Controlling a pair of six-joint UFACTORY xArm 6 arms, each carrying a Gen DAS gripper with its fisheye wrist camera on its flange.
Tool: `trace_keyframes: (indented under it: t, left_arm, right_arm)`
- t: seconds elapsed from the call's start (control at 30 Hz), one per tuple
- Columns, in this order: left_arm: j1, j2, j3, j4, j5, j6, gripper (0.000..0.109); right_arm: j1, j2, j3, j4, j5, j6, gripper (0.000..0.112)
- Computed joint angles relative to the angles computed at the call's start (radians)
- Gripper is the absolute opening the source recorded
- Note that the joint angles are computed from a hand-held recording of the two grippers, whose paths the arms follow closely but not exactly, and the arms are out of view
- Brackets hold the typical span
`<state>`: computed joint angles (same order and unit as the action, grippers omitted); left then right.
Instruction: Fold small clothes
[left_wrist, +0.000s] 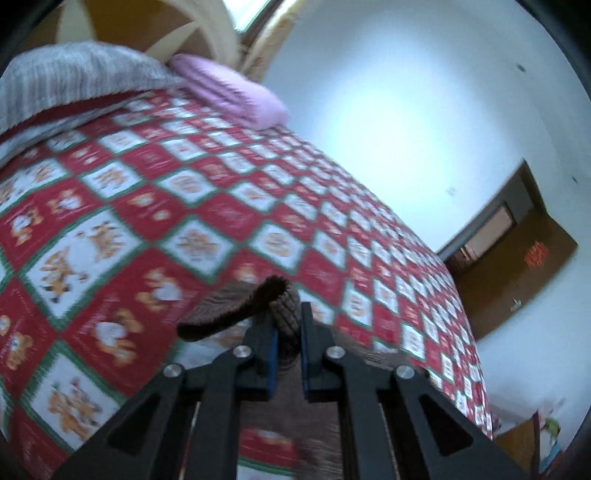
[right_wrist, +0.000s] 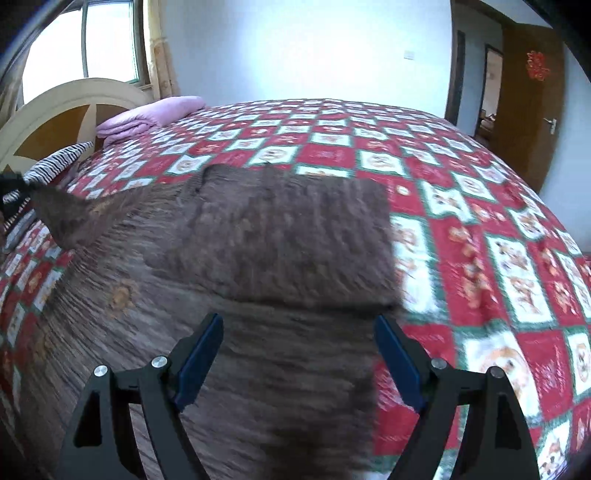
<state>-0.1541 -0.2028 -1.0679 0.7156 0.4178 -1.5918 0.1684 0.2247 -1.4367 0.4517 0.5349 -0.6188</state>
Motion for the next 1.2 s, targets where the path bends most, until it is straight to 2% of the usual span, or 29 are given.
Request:
trace_keyframes:
  t: [0.1,0.27,0.37,0.43,0.5,0.53,0.6,0.67,0.73,0.8,0.83,0.93,1.0,1.03,1.2]
  left_arm:
    - [-0.072,0.061,-0.108,0.010,0.044,0.021,0.009]
    - [-0.235,0.217,-0.341,0.070,0.179,0.086,0.009]
    - [-0.323,0.355,-0.485,0.087,0.245,0.118,0.009]
    - [-0.366,0.494,-0.617,0.047,0.274,0.173,0.012]
    - [-0.411,0.630,-0.772,-0.017,0.366,0.268,0.016]
    - [-0.426,0.687,-0.830,-0.072,0.384,0.329,0.017]
    - [-0.444,0.739,-0.882,-0.145,0.401,0.418,0.017]
    - [-0.457,0.711,-0.832,-0.133,0.375,0.442,0.022]
    - [-0.468,0.646,-0.751,-0.065,0.374,0.430,0.044]
    - [-0.473,0.560,-0.646,0.071,0.388,0.371,0.060]
    - [-0.475,0.518,-0.597,0.148,0.425,0.344,0.065]
    - [-0.469,0.455,-0.518,0.283,0.614,0.350,0.072]
    - [-0.450,0.445,-0.483,0.320,0.744,0.372,0.072]
    - [-0.430,0.433,-0.456,0.315,0.777,0.376,0.072]
    - [-0.335,0.381,-0.332,0.153,0.747,0.432,0.072]
  right_arm:
    - [-0.017,-0.012,0.032,0.057,-0.027,-0.026,0.084]
    - [-0.029,0.003,0.018,0.102,-0.010,-0.032,0.084]
    - [-0.032,-0.002,0.029,0.122,-0.010,-0.045,0.084]
    - [-0.030,0.000,0.036,0.131,-0.010,-0.046,0.084]
    - [-0.025,0.006,0.038,0.108,-0.004,-0.037,0.084]
    - [-0.023,0.009,0.037,0.098,0.002,-0.033,0.084]
    - [-0.026,0.011,0.033,0.117,0.009,-0.049,0.084]
    - [-0.034,0.023,0.016,0.131,0.038,-0.048,0.084]
    - [-0.039,0.029,0.006,0.138,0.052,-0.047,0.084]
    - [-0.037,0.029,0.007,0.130,0.047,-0.045,0.084]
    - [-0.035,0.030,0.008,0.120,0.043,-0.042,0.084]
    - [-0.031,0.029,0.014,0.102,0.032,-0.037,0.084]
    - [-0.031,0.028,0.015,0.106,0.030,-0.040,0.084]
    - [-0.032,0.027,0.017,0.110,0.029,-0.043,0.084]
    - [-0.017,-0.001,0.018,0.093,0.023,-0.002,0.084]
